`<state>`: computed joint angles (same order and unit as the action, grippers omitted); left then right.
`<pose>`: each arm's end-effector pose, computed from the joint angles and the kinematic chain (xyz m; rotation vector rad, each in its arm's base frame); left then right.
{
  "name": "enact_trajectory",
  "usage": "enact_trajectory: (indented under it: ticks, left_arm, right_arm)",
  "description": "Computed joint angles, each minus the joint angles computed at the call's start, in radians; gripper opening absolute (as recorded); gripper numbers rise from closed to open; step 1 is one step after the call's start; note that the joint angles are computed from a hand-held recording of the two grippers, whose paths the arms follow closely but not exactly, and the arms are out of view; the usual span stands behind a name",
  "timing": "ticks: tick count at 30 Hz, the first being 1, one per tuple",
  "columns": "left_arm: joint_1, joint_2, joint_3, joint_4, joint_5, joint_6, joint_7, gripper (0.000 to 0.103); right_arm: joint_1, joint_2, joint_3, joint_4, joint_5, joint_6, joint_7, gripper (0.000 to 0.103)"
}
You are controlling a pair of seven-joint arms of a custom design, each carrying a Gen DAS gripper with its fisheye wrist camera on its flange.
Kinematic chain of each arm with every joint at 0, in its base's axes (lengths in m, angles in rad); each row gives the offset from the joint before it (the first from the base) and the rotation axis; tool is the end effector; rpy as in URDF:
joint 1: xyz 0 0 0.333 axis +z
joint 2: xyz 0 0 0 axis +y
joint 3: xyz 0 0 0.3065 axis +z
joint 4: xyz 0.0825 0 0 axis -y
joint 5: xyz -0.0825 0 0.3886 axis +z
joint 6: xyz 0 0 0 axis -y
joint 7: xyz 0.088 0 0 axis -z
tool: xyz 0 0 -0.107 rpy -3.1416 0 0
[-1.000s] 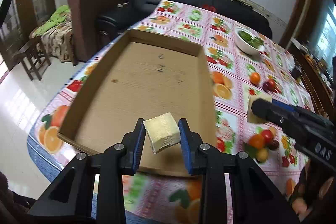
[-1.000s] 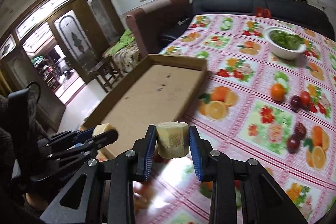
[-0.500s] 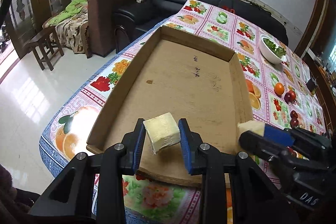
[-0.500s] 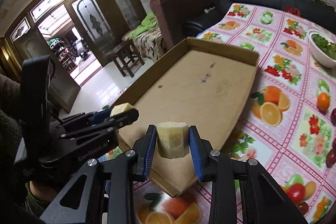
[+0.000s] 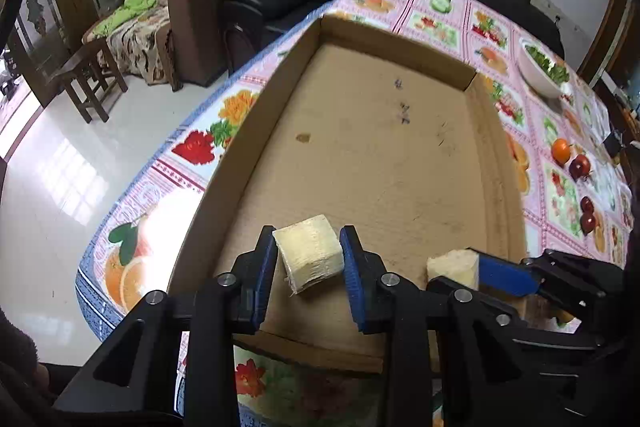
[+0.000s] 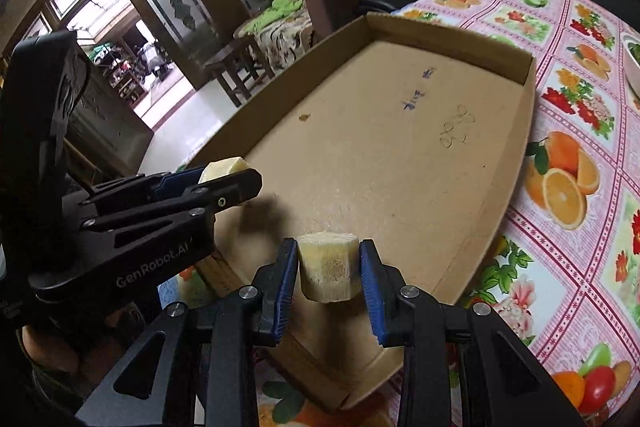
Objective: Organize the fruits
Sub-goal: 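Open the left tool to drop the cube into the tray while the right tool releases its cube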
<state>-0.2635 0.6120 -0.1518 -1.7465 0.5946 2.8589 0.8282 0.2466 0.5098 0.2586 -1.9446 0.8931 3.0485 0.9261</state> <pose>0.6328 -0.2980 0.2677 -1.7889 2.0848 -0.6285 0.5960 0.2477 0.2566 -1.9227 1.5567 -0.1183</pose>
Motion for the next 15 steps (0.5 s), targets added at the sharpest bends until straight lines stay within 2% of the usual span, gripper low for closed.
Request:
enact_trajectory:
  ticks: [3, 6, 8, 12, 14, 15]
  left_arm:
    - [0.026, 0.02, -0.032, 0.018, -0.041, -0.042, 0.037, 0.03]
    - [0.004, 0.017, -0.007, 0.013, -0.024, -0.035, 0.02, 0.03]
    - [0.002, 0.018, -0.008, 0.016, -0.024, -0.042, 0.023, 0.031]
    - [0.0, 0.003, -0.002, 0.001, -0.019, -0.029, 0.009, 0.032]
    - [-0.016, -0.016, 0.022, -0.017, 0.003, -0.013, -0.026, 0.043]
    - [-0.019, -0.023, 0.029, -0.025, 0.013, -0.004, -0.04, 0.05]
  right_arm:
    - [0.009, 0.009, -0.012, 0.009, -0.014, -0.006, 0.011, 0.031]
    - [0.019, 0.015, -0.028, 0.018, -0.031, -0.02, 0.03, 0.033]
    - [0.06, 0.016, -0.07, 0.015, -0.075, -0.013, 0.075, 0.033]
    - [0.057, 0.015, -0.067, 0.013, -0.103, -0.009, 0.094, 0.039]
    - [0.04, 0.01, -0.046, 0.005, -0.096, 0.009, 0.084, 0.054]
    - [0.034, 0.003, -0.038, -0.003, -0.091, 0.024, 0.078, 0.056]
